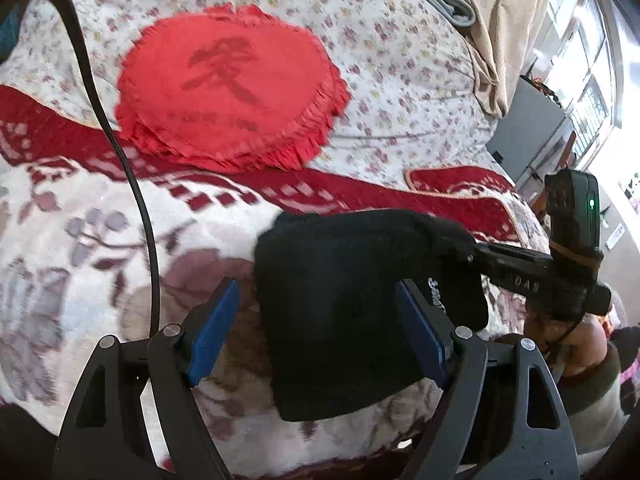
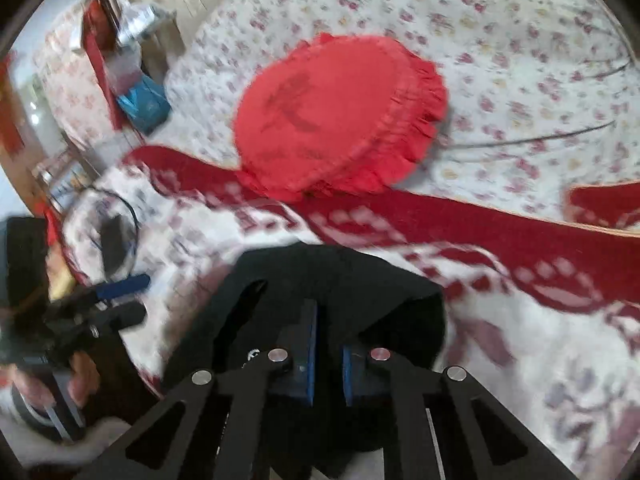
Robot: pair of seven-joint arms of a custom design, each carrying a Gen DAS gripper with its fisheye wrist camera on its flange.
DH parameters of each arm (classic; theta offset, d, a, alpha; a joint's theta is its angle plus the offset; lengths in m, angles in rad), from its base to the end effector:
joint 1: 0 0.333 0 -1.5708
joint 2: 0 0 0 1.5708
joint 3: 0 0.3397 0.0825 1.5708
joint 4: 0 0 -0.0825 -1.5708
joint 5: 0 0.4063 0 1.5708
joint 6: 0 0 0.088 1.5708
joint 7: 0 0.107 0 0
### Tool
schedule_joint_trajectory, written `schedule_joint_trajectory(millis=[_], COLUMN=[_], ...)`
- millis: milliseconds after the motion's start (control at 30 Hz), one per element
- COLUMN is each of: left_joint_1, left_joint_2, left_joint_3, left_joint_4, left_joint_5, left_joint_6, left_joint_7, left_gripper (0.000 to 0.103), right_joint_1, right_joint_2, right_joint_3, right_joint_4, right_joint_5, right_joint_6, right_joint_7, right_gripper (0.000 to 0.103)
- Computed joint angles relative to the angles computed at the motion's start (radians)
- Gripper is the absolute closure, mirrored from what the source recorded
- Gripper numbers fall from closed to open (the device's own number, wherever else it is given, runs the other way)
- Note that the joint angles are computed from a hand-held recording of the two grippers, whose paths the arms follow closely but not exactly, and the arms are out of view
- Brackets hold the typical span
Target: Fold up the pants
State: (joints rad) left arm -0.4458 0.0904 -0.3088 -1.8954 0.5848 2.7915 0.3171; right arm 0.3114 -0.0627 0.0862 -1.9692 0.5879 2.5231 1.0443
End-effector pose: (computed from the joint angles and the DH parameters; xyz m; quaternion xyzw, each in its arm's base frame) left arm 0.4625 -0.4600 0.5613 -0.6548 0.6263 -0.4112 0.0988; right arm 0.5594 0.2305 0.5832 -0.8103 0.4543 -0.0672 0.3641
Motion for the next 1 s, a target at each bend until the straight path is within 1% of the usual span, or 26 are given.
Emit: schedule_joint_trajectory(millis=[33, 100, 133, 167, 200, 233, 267, 333, 367, 400, 433, 467, 500, 533, 567, 633, 700, 800, 833, 900, 1000], left_joint_1=[0.001, 0.012, 0.015, 0.018, 0.018, 0.015, 0.008, 0.001, 0.001, 0.001, -0.002, -0.004, -0.005, -0.003, -0.003, -0.002, 0.003, 0.006, 0.009, 0.011, 0.008], left_joint_2=[0.029, 0.083, 0.092, 0.102, 0.106, 0.107, 0.107, 0.108, 0.108, 0.111, 0.113, 0.113, 0.112, 0.112, 0.114, 0.121, 0.131, 0.138, 0.139, 0.142, 0.147], left_joint_3=[-0.015, -0.041, -0.049, -0.056, -0.059, -0.056, -0.048, -0.036, -0.035, -0.034, -0.033, -0.032, -0.032, -0.037, -0.039, -0.043, -0.051, -0.054, -0.056, -0.057, -0.054], left_joint_4=[0.015, 0.051, 0.06, 0.064, 0.063, 0.062, 0.066, 0.063, 0.06, 0.062, 0.062, 0.061, 0.058, 0.057, 0.057, 0.058, 0.061, 0.056, 0.052, 0.047, 0.05], left_joint_5=[-0.052, -0.161, -0.2, -0.239, -0.263, -0.27, -0.264, -0.257, -0.262, -0.265, -0.262, -0.258, -0.258, -0.266, -0.272, -0.285, -0.307, -0.322, -0.33, -0.336, -0.331], left_joint_6=[-0.007, -0.035, -0.047, -0.054, -0.058, -0.066, -0.084, -0.086, -0.08, -0.079, -0.079, -0.078, -0.075, -0.075, -0.075, -0.073, -0.069, -0.055, -0.044, -0.029, -0.024], left_joint_7=[0.053, 0.16, 0.192, 0.219, 0.236, 0.24, 0.235, 0.215, 0.212, 0.211, 0.207, 0.202, 0.201, 0.211, 0.217, 0.226, 0.247, 0.259, 0.267, 0.273, 0.272], left_gripper=[0.023, 0.023, 0.023, 0.023, 0.023, 0.023, 0.023, 0.023, 0.023, 0.023, 0.023, 0.023, 0.023, 0.023, 0.023, 0.023, 0.023, 0.023, 0.022, 0.022, 0.021], right_joint_1=[-0.009, -0.023, -0.027, -0.029, -0.032, -0.035, -0.038, -0.036, -0.03, -0.022, -0.013, -0.002, 0.012, 0.026, 0.044, 0.075, 0.096, 0.096, 0.094, 0.094, 0.084], right_joint_2=[0.0, 0.029, 0.035, 0.034, 0.029, 0.017, 0.006, 0.001, 0.012, 0.029, 0.06, 0.097, 0.141, 0.176, 0.222, 0.31, 0.362, 0.385, 0.372, 0.343, 0.342], right_joint_3=[-0.002, -0.007, -0.009, -0.011, -0.014, -0.017, -0.018, -0.018, -0.017, -0.014, -0.008, 0.003, 0.016, 0.023, 0.028, 0.03, 0.024, 0.022, 0.022, 0.017, 0.021], right_joint_4=[-0.015, -0.02, -0.022, -0.021, -0.017, -0.012, -0.012, 0.019, 0.044, 0.077, 0.124, 0.173, 0.221, 0.256, 0.303, 0.4, 0.456, 0.485, 0.474, 0.44, 0.455], right_joint_5=[-0.054, -0.137, -0.163, -0.17, -0.169, -0.161, -0.153, -0.108, -0.06, -0.012, 0.024, 0.027, 0.003, -0.034, -0.096, -0.186, -0.242, -0.251, -0.25, -0.252, -0.22], right_joint_6=[-0.01, -0.067, -0.081, -0.082, -0.082, -0.058, -0.033, 0.02, 0.026, 0.014, -0.02, -0.047, -0.062, -0.069, -0.084, -0.149, -0.205, -0.276, -0.278, -0.25, -0.278], right_joint_7=[0.039, 0.11, 0.128, 0.138, 0.147, 0.148, 0.143, 0.129, 0.096, 0.051, -0.001, -0.031, -0.053, -0.054, -0.041, -0.033, -0.03, -0.056, -0.074, -0.091, -0.097], right_gripper=[0.094, 0.092, 0.083, 0.07, 0.066, 0.062, 0.056, 0.05, 0.05, 0.05, 0.05, 0.05, 0.05, 0.053, 0.059, 0.065, 0.07, 0.07, 0.07, 0.07, 0.07])
